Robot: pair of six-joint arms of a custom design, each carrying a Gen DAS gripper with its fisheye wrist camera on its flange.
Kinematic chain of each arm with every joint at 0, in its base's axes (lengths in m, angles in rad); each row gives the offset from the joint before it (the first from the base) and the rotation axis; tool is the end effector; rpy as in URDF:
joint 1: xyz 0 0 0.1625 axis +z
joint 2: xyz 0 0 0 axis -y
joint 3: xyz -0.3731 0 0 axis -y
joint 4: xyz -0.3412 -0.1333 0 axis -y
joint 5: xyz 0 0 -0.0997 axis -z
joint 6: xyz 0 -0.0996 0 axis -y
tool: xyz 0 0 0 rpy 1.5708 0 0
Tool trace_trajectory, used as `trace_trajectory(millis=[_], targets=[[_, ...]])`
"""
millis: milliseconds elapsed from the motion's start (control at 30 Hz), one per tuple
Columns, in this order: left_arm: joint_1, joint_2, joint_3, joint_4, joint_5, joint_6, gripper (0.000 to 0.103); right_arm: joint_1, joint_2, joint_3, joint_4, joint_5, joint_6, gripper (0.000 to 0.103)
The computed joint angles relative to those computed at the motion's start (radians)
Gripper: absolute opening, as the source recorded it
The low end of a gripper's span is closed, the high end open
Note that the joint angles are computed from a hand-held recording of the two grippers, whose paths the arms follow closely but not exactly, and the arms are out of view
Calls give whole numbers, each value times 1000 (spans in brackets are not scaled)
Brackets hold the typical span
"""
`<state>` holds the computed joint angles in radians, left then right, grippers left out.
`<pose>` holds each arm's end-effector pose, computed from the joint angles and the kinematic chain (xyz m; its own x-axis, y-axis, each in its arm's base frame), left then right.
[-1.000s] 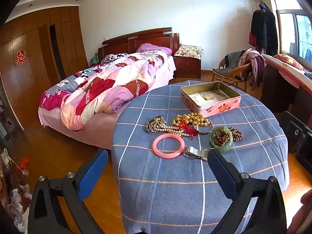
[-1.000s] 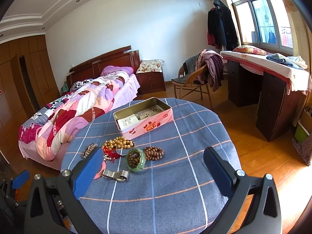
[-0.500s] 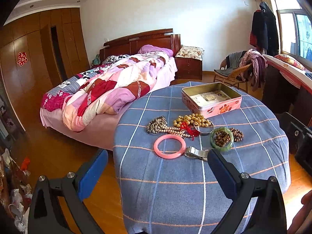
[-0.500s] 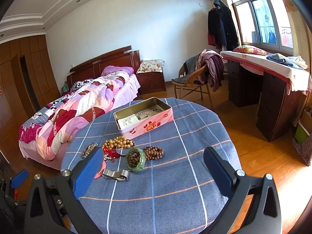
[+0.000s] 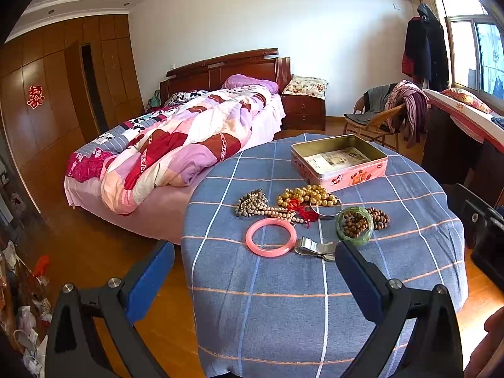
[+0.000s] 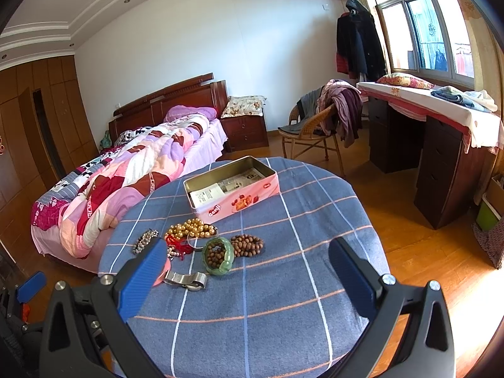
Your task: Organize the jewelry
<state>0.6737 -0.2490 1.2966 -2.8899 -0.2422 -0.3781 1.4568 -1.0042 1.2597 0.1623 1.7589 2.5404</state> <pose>-0.3524 -0.5756 -0.0374 -0.6061 -0.1986 -0.7702 0.5694 0.5678 -0.5945 0.0480 -0.5886 0.2602 -0.8149 0.0042 0.5795 -0.5030 0.4917 -0.7108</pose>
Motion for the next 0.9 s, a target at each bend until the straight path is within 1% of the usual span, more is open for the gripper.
trace_trajectory(millis=[233,900], targets=[[-2,-5,4,26,-1,-31,102,-2,-3,4,-3,-3,1,103],[1,-5,1,36,-2,-41,102,-3,-5,9,-1,-4,1,103]])
